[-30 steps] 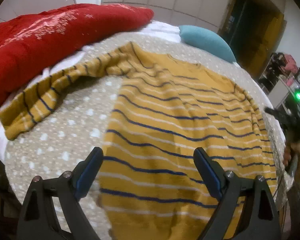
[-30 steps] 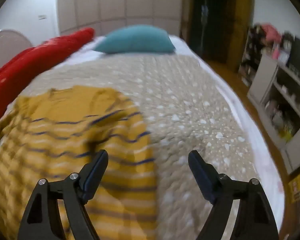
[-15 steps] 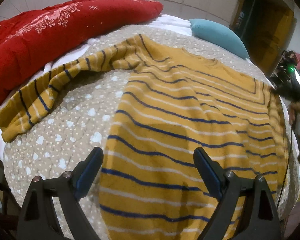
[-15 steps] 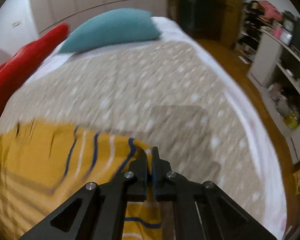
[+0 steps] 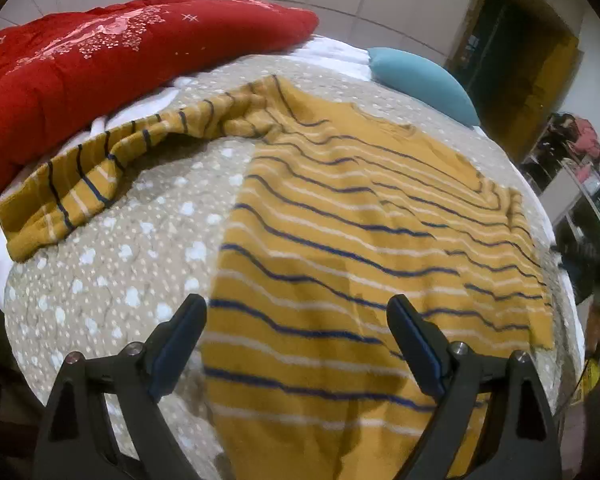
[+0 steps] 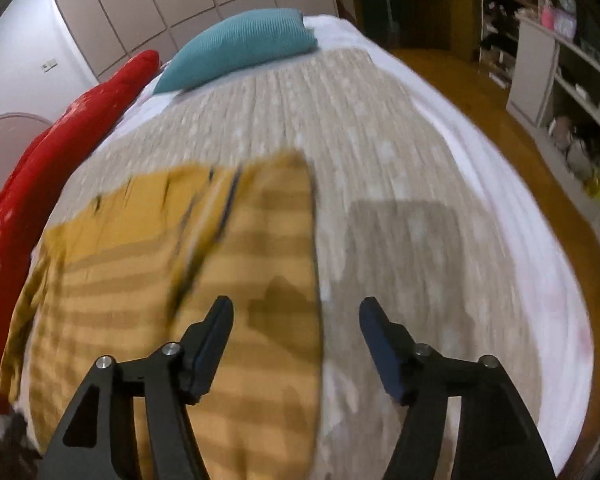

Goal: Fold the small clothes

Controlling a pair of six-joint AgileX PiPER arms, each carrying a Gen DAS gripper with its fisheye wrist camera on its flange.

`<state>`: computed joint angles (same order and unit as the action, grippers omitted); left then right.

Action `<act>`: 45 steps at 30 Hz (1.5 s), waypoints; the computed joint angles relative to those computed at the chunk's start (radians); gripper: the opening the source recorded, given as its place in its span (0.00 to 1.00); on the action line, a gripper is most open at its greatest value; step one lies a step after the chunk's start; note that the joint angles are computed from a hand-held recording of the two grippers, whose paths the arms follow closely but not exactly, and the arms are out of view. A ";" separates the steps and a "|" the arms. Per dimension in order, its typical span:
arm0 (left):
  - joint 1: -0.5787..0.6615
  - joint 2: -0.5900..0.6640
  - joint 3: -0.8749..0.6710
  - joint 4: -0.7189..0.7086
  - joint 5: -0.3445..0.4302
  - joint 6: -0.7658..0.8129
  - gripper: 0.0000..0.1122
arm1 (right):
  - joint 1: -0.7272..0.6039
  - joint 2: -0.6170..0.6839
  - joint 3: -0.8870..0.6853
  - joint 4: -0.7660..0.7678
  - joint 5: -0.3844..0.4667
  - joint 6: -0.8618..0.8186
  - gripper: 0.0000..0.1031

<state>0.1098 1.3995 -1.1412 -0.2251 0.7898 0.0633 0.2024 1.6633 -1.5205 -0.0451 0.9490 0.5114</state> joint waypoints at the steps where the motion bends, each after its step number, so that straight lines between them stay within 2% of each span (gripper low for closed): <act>1: -0.004 -0.012 0.008 -0.004 0.002 0.003 0.81 | 0.013 -0.053 0.090 0.008 -0.030 0.012 0.70; 4: -0.008 -0.056 0.027 -0.010 0.017 0.011 0.81 | 0.111 -0.155 0.292 -0.051 -0.081 0.135 0.69; 6: -0.007 -0.092 0.036 0.003 0.028 0.002 0.81 | 0.197 -0.200 0.385 -0.128 -0.132 0.236 0.36; 7: 0.002 -0.106 0.037 0.007 0.034 0.001 0.81 | 0.226 -0.214 0.401 -0.146 -0.143 0.257 0.06; 9: 0.038 -0.129 0.038 -0.009 0.046 0.011 0.81 | 0.238 -0.254 0.435 -0.108 -0.193 0.250 0.07; 10: 0.062 -0.139 0.042 -0.018 0.048 0.020 0.81 | 0.236 -0.264 0.426 -0.132 -0.171 0.261 0.07; 13: 0.136 -0.146 0.049 -0.017 0.042 0.029 0.81 | 0.234 -0.269 0.369 -0.342 -0.014 0.391 0.07; 14: 0.165 -0.137 0.046 -0.031 0.044 0.051 0.81 | 0.227 -0.259 0.351 -0.439 0.074 0.443 0.07; 16: 0.205 -0.119 0.056 -0.030 0.029 0.063 0.81 | 0.217 -0.240 0.338 -0.534 0.206 0.515 0.11; 17: 0.221 -0.110 0.060 -0.035 0.025 0.072 0.81 | 0.213 -0.245 0.337 -0.538 0.234 0.529 0.12; 18: 0.235 -0.098 0.067 -0.038 0.019 0.082 0.81 | 0.218 -0.290 0.360 -0.521 0.233 0.557 0.13; 19: 0.254 -0.085 0.070 -0.059 0.019 0.106 0.81 | 0.228 -0.327 0.380 -0.504 0.214 0.555 0.19; 20: 0.263 -0.064 0.075 -0.072 0.018 0.124 0.81 | 0.263 -0.367 0.399 -0.483 0.185 0.558 0.37; 22: 0.279 -0.038 0.092 -0.125 0.016 0.191 0.81 | 0.376 -0.446 0.456 -0.426 0.094 0.576 0.59; 23: 0.281 -0.022 0.101 -0.172 0.022 0.233 0.81 | 0.426 -0.474 0.489 -0.375 0.017 0.569 0.60; 25: 0.269 0.010 0.110 -0.239 0.036 0.287 0.81 | 0.508 -0.483 0.555 -0.211 -0.161 0.509 0.60; 27: 0.224 0.005 0.132 -0.242 0.010 0.292 0.82 | 0.582 -0.427 0.582 -0.081 -0.300 0.443 0.60; 29: 0.172 -0.006 0.141 -0.212 -0.016 0.273 0.83 | 0.643 -0.359 0.562 -0.065 -0.354 0.427 0.60; 30: 0.158 -0.007 0.140 -0.223 -0.009 0.289 0.82 | 0.677 -0.314 0.533 -0.086 -0.358 0.447 0.60; 31: 0.137 -0.011 0.138 -0.212 -0.003 0.282 0.69 | 0.707 -0.267 0.495 -0.119 -0.344 0.475 0.59; 32: 0.102 -0.011 0.130 -0.160 0.001 0.244 0.51 | 0.715 -0.233 0.465 -0.134 -0.330 0.478 0.46; 33: 0.074 -0.011 0.130 -0.084 -0.011 0.199 0.17 | 0.739 -0.184 0.418 -0.189 -0.291 0.516 0.33; 34: 0.060 -0.015 0.127 -0.048 -0.009 0.169 0.12 | 0.758 -0.149 0.382 -0.231 -0.247 0.549 0.17; 35: 0.069 -0.019 0.106 -0.052 0.027 0.148 0.11 | 0.761 -0.140 0.367 -0.234 -0.232 0.554 0.10; 36: 0.097 -0.026 0.099 -0.084 0.055 0.168 0.10 | 0.738 -0.171 0.390 -0.202 -0.247 0.530 0.08; 37: 0.128 -0.042 0.098 -0.113 0.081 0.194 0.10 | 0.727 -0.196 0.406 -0.181 -0.263 0.526 0.08; 40: 0.196 -0.104 0.107 -0.155 0.148 0.244 0.10 | 0.736 -0.304 0.456 -0.213 -0.214 0.576 0.08; 43: 0.222 -0.143 0.145 -0.167 0.177 0.276 0.11 | 0.762 -0.410 0.535 -0.216 -0.214 0.642 0.08; 45: 0.217 -0.157 0.173 -0.161 0.162 0.284 0.15 | 0.792 -0.431 0.573 -0.222 -0.207 0.672 0.08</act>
